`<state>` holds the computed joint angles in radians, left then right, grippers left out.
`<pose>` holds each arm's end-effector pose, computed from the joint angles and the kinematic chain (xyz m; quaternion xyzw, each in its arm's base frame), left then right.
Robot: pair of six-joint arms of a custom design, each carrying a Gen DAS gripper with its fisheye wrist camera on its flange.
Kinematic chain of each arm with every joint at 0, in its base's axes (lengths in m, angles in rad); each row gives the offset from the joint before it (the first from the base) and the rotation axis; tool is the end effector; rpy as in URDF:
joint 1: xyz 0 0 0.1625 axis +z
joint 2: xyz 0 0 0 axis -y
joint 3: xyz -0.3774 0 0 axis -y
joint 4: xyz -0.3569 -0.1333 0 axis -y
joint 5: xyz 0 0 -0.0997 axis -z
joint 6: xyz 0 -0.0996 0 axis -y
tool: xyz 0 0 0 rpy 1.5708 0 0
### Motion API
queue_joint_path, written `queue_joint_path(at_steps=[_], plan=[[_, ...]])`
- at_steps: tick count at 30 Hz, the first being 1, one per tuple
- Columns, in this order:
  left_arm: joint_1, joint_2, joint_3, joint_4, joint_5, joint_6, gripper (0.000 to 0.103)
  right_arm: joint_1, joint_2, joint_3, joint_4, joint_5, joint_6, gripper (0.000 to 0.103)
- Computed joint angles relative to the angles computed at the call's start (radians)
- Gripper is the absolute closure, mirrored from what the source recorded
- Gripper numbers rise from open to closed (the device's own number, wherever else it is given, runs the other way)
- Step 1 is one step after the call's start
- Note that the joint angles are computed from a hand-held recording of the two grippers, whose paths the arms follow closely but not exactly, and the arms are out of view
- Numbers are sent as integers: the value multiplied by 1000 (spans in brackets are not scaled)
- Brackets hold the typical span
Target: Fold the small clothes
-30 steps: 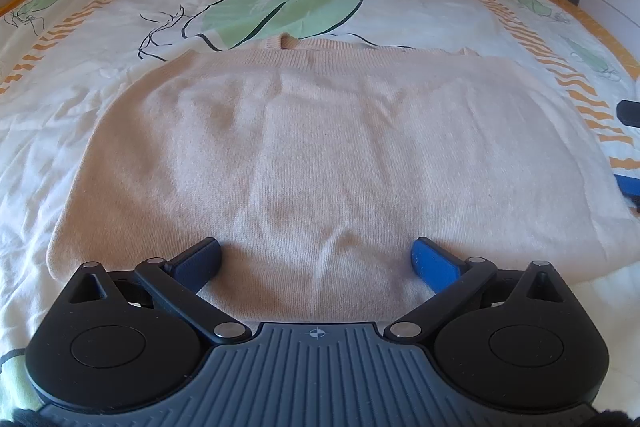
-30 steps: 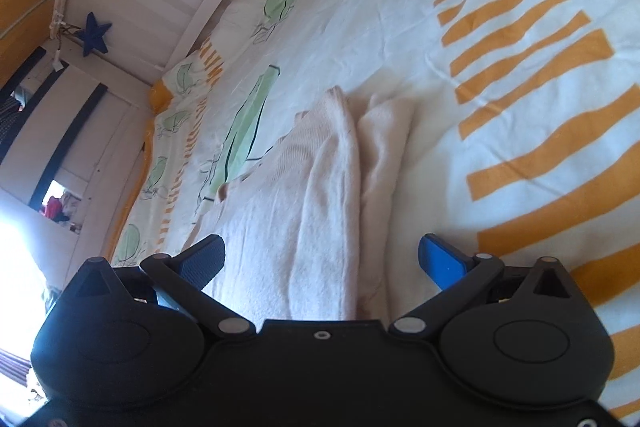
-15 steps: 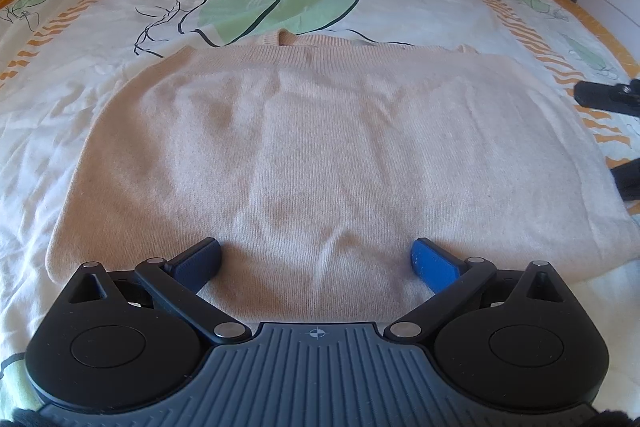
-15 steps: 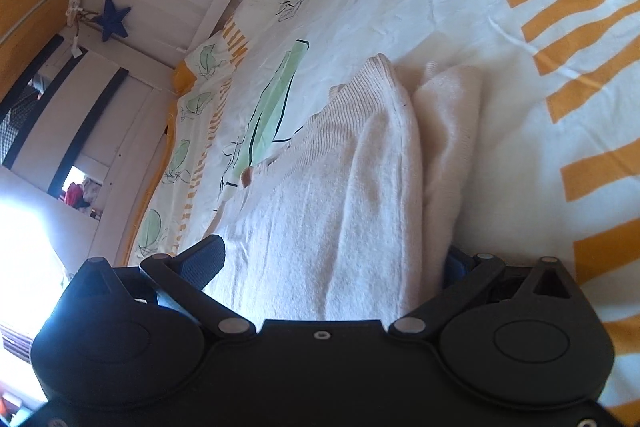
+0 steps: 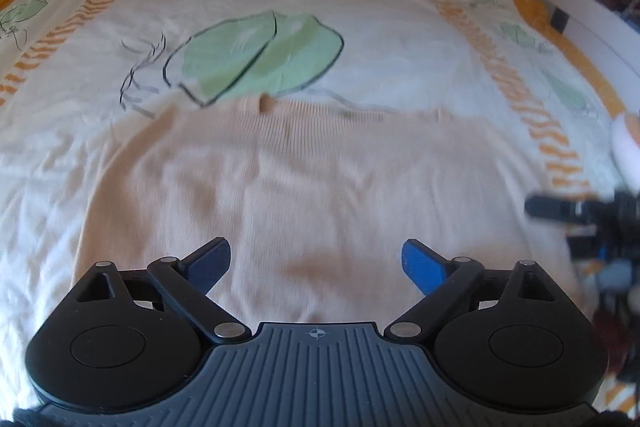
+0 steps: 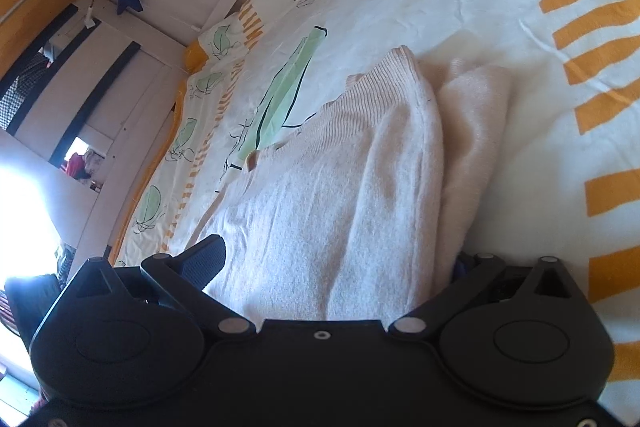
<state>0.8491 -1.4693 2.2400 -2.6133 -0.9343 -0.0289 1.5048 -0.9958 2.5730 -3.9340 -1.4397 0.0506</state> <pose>-0.1276 -0.4363 0.2389 0.2796 0.8995 -0.2334 0.2413 0.1234 -0.3522 0.1231 0.0287 0.9217 -0.3826 0.0576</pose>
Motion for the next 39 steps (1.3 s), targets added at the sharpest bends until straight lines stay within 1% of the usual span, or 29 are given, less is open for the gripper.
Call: queue_joint_path(at_steps=[2,4,7,9,10,11,12,13,15,17,20,23,28,31,34,37,39], plan=[[5,62,-52,-14,11,0,10,-12,-9,4,9,18,6,0],[10,132,-97,-35,43,18,10,-16,-15,2,20,26,13,0],[26,222,-159,-16,77,11,10,-20,-20,2,29,32,16,0],[38,276,-192,19,117,-17,10,-22,-25,3,37,34,13,0],[47,298,-205,37,131,-30,10,-23,-27,4,41,36,11,0],[55,315,-210,40,133,-32,7,-24,-29,5,44,37,11,0],[57,321,-201,13,139,-18,5,-25,-30,5,45,37,11,0],[54,321,-192,-3,146,-9,4,-25,-31,5,45,38,12,0],[49,318,-189,2,149,-5,5,-21,-30,4,46,31,13,0],[51,306,-196,25,137,-6,5,-17,-29,4,44,25,13,0],[44,271,-189,58,128,-30,8,-16,-26,4,39,24,12,0],[30,216,-148,55,110,-34,9,-12,-22,3,35,19,14,0],[14,110,-68,106,74,-55,9,5,-7,-2,14,-5,19,0],[6,81,-30,101,88,-38,9,23,2,-11,9,-34,31,0],[19,74,-18,91,84,-31,8,33,14,-12,-8,-51,19,0],[22,43,1,63,73,-47,9,25,28,-4,-38,-38,-4,0],[18,14,22,48,71,-34,9,14,31,3,-50,-21,-22,0]])
